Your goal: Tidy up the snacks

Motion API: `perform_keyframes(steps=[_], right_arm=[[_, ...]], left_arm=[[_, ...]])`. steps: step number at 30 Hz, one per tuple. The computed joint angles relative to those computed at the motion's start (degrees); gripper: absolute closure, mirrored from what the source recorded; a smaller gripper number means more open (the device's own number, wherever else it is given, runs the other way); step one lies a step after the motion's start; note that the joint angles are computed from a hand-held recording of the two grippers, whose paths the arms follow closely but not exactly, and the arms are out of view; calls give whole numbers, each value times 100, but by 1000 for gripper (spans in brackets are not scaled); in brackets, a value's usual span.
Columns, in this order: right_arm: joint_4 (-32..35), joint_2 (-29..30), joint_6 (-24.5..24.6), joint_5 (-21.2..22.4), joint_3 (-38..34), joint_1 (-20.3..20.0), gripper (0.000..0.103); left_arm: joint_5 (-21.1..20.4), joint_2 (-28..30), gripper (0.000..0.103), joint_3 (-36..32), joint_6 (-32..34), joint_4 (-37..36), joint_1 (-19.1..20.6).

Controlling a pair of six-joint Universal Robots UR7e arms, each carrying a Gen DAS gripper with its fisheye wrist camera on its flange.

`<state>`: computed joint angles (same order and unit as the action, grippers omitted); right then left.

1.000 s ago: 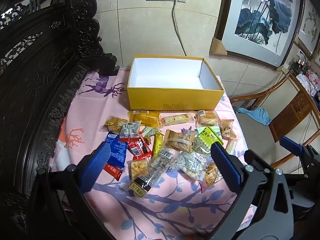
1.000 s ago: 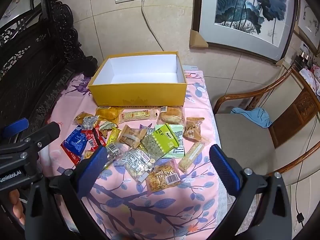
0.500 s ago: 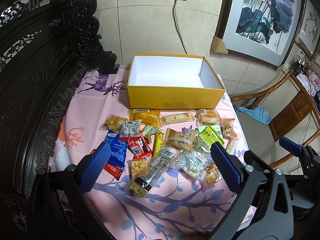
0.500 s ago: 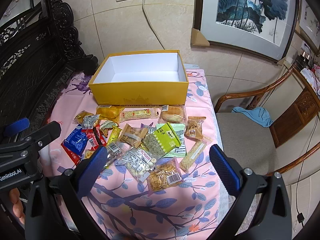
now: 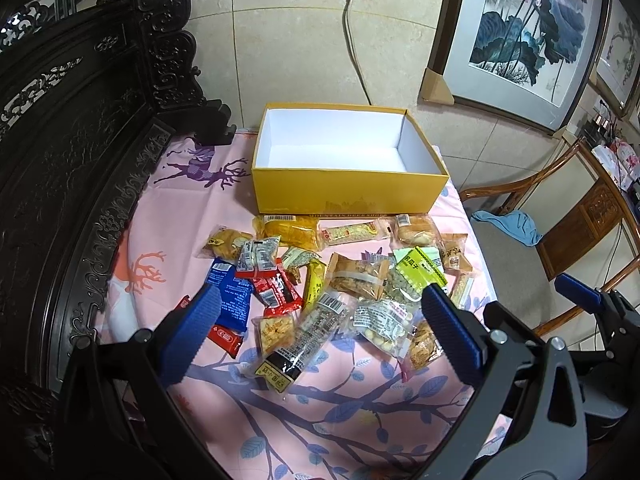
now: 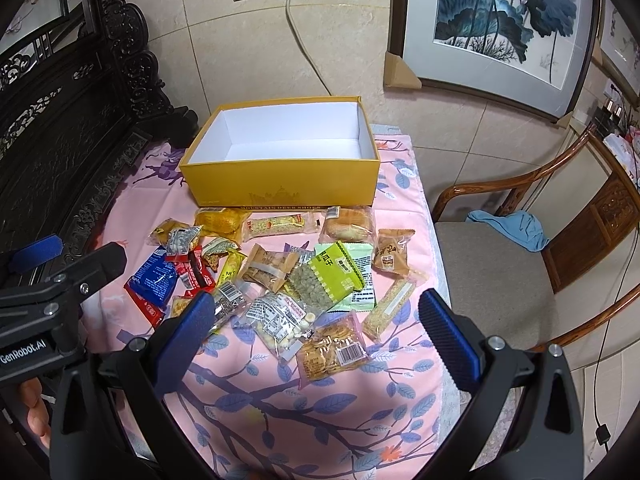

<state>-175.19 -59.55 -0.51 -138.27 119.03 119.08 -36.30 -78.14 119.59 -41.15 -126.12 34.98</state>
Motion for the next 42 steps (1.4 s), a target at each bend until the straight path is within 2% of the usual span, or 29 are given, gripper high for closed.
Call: perform_keyframes(steps=[42], right_arm=[[234,-11,106,94,-9,-48,1]], left_arm=[[-166,55,2,-160,16,186,101]])
